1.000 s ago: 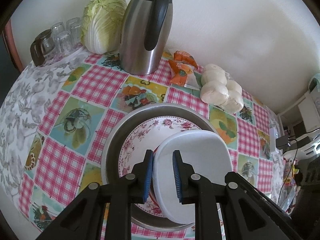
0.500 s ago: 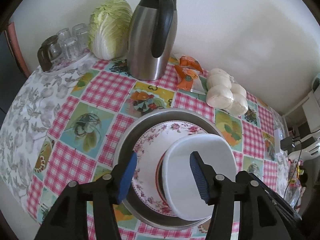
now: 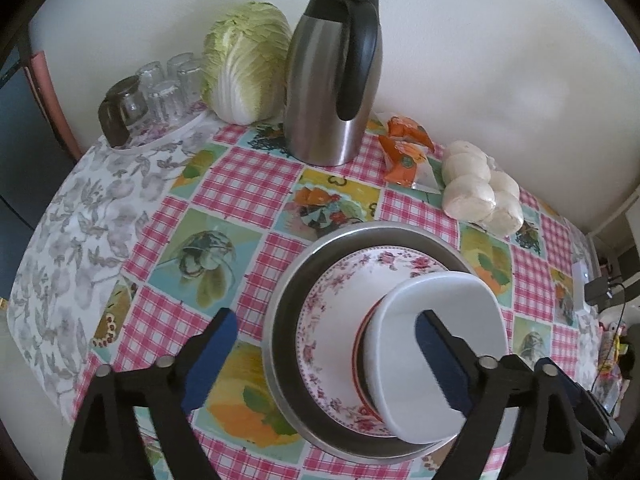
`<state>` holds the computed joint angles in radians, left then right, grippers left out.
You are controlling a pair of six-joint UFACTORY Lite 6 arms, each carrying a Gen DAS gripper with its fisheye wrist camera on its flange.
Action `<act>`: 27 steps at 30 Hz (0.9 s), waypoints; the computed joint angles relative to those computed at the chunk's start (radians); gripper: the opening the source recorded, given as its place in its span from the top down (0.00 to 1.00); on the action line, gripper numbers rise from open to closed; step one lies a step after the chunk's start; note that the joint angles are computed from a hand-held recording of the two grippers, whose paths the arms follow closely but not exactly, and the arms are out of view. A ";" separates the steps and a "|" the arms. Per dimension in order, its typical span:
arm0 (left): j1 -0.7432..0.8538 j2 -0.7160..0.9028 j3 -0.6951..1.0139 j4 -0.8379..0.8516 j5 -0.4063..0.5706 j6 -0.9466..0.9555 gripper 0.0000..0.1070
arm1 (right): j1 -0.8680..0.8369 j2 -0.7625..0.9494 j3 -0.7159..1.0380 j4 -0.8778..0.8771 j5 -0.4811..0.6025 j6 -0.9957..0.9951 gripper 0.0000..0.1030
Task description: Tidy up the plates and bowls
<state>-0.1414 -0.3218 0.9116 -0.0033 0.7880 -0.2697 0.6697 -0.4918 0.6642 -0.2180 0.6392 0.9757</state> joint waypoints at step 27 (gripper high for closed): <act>0.020 -0.283 -0.158 -0.017 0.082 0.000 0.04 | 0.360 -0.219 -0.065 -0.265 0.319 0.414 0.18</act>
<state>-0.1216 -0.6044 0.7536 -0.0201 0.8702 -0.2696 1.0293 -0.7104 0.5987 -0.4827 0.9580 1.3901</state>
